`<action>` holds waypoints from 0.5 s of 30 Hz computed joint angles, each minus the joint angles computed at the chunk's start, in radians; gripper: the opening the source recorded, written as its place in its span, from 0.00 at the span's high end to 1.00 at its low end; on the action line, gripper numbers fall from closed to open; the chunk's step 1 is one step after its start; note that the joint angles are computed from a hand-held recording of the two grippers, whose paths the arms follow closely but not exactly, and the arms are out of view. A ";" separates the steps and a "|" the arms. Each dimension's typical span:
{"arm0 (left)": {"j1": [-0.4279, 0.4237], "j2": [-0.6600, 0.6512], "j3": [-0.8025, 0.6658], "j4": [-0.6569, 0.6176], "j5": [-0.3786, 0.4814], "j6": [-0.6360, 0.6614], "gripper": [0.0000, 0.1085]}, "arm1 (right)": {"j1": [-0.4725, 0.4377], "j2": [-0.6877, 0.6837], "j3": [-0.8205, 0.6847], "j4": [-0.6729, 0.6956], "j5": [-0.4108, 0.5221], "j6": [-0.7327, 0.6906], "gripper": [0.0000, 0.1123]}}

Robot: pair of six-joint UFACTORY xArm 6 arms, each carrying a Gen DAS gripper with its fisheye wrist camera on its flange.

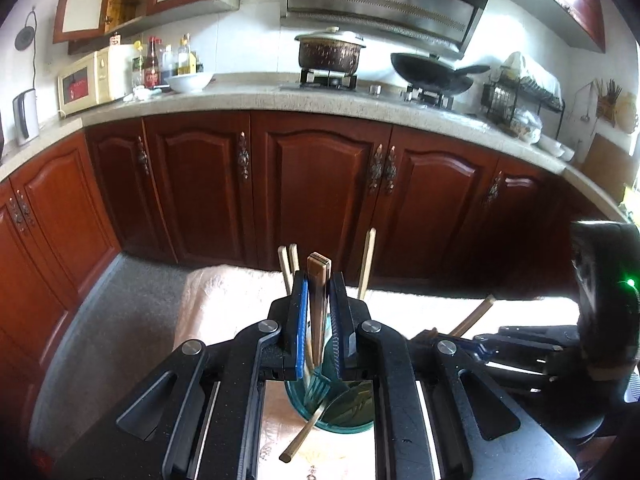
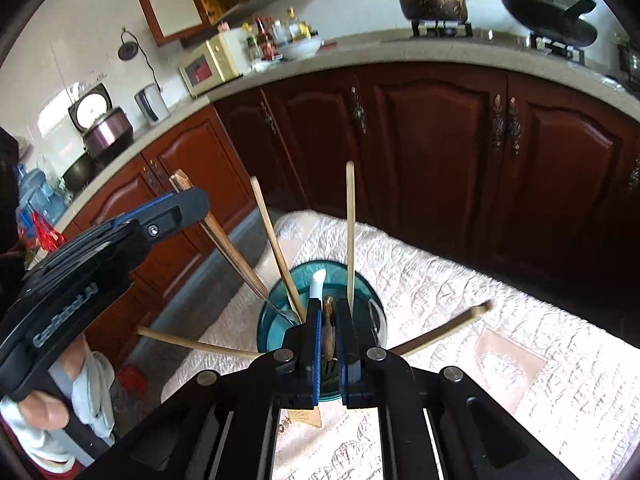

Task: Organize utensils
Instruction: 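Carry both forks over the floral holder, then lower both forks into the holder and open both tools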

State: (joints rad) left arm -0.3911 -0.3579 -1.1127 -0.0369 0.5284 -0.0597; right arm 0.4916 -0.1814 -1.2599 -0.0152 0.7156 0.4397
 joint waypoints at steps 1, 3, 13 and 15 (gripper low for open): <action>-0.001 0.002 0.006 0.013 0.005 -0.008 0.92 | -0.004 0.014 -0.004 0.021 0.003 -0.017 0.95; 0.002 0.009 0.011 0.002 0.016 -0.002 0.92 | -0.010 0.039 -0.008 0.064 0.007 -0.040 0.95; 0.015 0.041 -0.019 -0.046 0.064 -0.007 0.92 | -0.035 0.042 0.058 0.157 -0.041 -0.069 0.78; 0.020 0.039 -0.025 -0.050 0.077 -0.016 0.89 | -0.038 0.005 0.086 0.175 -0.057 -0.085 0.70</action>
State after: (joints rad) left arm -0.3709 -0.3191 -1.1376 -0.0867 0.6050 -0.0753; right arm 0.4533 -0.1760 -1.1737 0.1601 0.6583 0.3544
